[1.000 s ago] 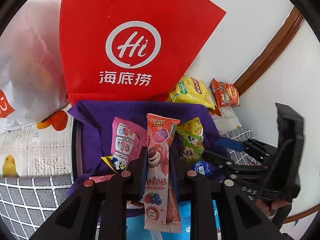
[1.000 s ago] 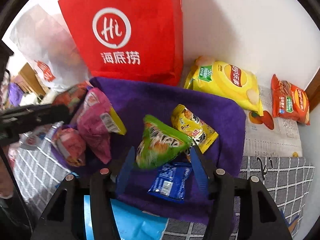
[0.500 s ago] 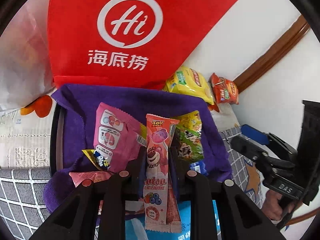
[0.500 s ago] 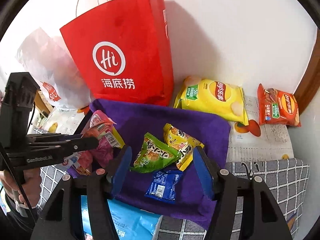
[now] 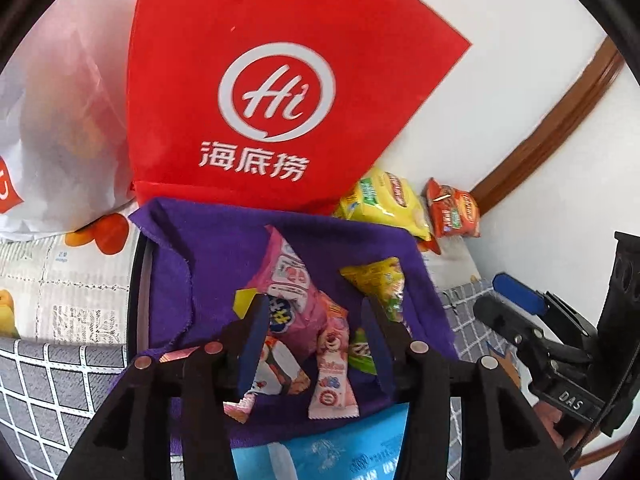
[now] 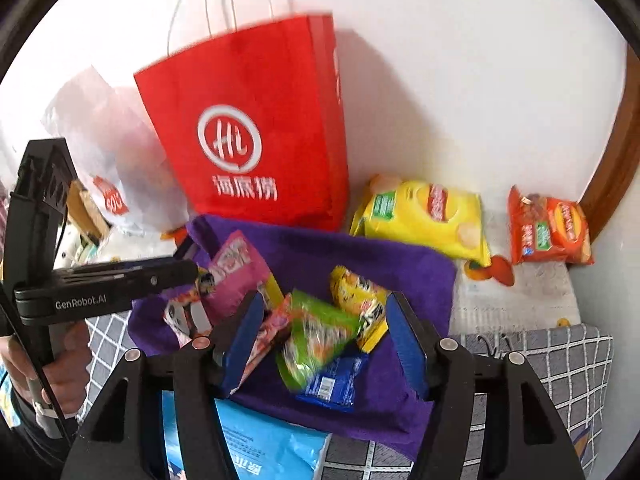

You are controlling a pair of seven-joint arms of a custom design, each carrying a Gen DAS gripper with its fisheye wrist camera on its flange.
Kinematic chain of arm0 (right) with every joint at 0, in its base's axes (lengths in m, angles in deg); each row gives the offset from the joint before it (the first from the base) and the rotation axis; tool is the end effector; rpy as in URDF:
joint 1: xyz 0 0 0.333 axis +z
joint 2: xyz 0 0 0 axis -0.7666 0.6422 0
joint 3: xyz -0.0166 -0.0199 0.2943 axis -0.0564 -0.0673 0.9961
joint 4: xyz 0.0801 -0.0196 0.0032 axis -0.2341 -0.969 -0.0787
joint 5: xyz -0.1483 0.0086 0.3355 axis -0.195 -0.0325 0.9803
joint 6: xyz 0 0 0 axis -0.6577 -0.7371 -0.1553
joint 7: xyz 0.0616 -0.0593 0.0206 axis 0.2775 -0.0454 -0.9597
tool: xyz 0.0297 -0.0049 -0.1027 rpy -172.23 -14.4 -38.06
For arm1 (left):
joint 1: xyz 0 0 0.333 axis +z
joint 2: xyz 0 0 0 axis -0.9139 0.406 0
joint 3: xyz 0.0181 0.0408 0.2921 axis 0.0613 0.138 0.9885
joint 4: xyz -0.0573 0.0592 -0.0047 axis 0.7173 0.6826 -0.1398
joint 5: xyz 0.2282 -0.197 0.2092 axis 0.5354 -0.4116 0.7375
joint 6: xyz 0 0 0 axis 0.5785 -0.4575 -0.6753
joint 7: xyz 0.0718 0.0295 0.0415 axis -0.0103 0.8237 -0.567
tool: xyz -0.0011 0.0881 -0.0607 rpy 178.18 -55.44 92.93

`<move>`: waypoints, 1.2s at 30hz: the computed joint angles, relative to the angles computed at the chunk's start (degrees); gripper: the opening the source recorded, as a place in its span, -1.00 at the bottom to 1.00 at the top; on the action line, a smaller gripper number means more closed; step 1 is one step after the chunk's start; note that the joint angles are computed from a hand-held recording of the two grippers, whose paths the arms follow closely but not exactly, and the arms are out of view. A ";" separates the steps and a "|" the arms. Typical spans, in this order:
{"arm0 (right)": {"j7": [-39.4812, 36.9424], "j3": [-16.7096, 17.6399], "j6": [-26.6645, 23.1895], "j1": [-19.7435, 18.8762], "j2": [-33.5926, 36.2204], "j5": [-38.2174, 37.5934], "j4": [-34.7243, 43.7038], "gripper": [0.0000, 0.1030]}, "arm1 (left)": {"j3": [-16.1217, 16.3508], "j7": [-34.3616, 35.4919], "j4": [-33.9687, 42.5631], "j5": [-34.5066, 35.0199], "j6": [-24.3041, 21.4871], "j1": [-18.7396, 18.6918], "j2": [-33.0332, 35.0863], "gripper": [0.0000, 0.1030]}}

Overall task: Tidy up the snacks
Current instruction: 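Lower the pink candy stick onto the towel and open the left tool, then move both tools back to the snack pile on the bed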

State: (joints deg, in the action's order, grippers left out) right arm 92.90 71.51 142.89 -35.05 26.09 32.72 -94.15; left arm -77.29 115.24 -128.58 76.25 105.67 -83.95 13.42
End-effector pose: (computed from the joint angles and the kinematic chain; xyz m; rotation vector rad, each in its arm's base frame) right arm 0.6389 0.2492 0.5360 -2.0090 1.3783 -0.4362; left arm 0.6220 -0.2983 0.5380 -2.1360 1.8851 -1.0540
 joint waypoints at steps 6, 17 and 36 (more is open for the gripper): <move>11.25 -3.96 2.88 3.62 -8.01 -10.27 -10.35 0.22 | 0.51 0.34 -1.71 3.73 1.37 -1.64 -2.95 -0.12; 6.43 -2.23 3.41 4.04 -27.30 0.79 -34.32 0.07 | -1.42 -0.28 -4.15 7.30 -0.48 -3.43 -9.69 -0.12; 10.26 -0.84 10.25 11.03 -27.19 4.54 -45.59 0.39 | -7.33 -7.21 -39.18 6.79 -1.14 2.04 -36.71 0.07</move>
